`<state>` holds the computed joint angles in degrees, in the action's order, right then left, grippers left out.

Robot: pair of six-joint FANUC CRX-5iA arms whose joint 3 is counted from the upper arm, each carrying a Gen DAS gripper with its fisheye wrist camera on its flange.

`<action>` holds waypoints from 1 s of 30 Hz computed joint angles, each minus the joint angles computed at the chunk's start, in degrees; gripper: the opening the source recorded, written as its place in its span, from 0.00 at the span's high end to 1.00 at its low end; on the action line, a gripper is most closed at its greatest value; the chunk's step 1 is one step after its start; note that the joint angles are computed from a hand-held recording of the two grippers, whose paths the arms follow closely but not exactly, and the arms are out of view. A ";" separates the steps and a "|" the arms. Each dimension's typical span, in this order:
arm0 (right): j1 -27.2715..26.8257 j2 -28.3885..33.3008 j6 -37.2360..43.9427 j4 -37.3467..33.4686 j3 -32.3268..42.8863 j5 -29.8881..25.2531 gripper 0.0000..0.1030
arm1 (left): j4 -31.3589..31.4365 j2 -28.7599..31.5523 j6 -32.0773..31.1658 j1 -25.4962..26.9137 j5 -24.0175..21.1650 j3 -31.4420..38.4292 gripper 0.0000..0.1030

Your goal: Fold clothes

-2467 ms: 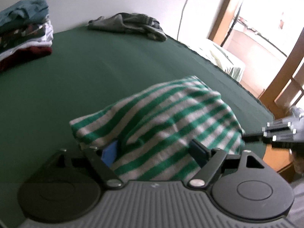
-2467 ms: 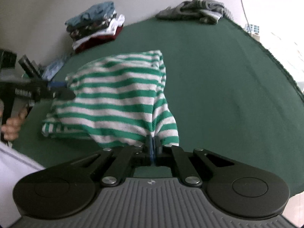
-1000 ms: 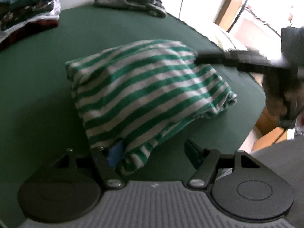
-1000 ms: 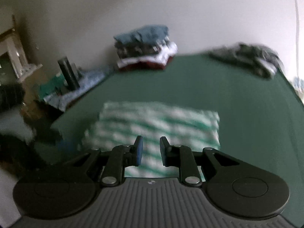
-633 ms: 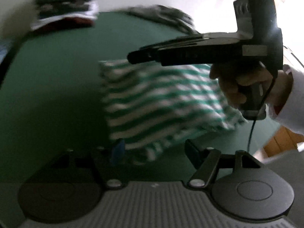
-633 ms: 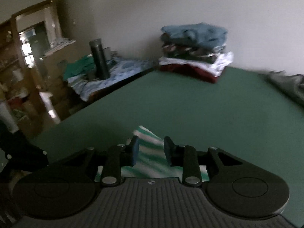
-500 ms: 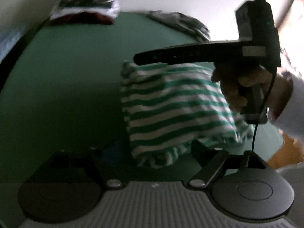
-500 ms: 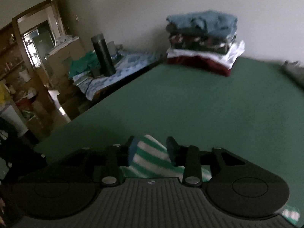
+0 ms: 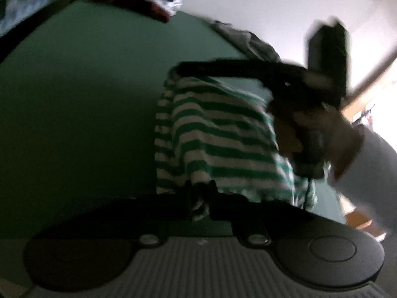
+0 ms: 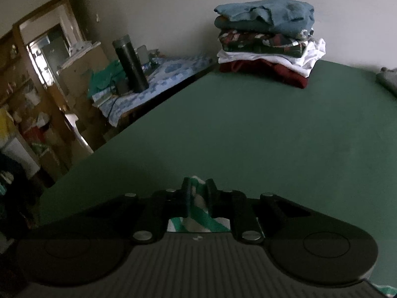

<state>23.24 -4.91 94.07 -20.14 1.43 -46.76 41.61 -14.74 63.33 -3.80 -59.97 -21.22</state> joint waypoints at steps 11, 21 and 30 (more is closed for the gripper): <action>-3.64 -1.77 -0.15 -8.66 -1.46 4.68 0.93 | -7.49 -0.47 2.96 2.16 -1.11 2.13 0.97; -3.52 -12.60 2.73 -4.82 -8.14 -1.53 0.85 | -12.29 -0.46 -0.15 5.56 -2.75 6.47 0.76; 9.24 -15.10 -13.77 14.17 -19.16 10.13 0.72 | -5.26 3.73 -5.38 1.68 3.87 10.37 0.57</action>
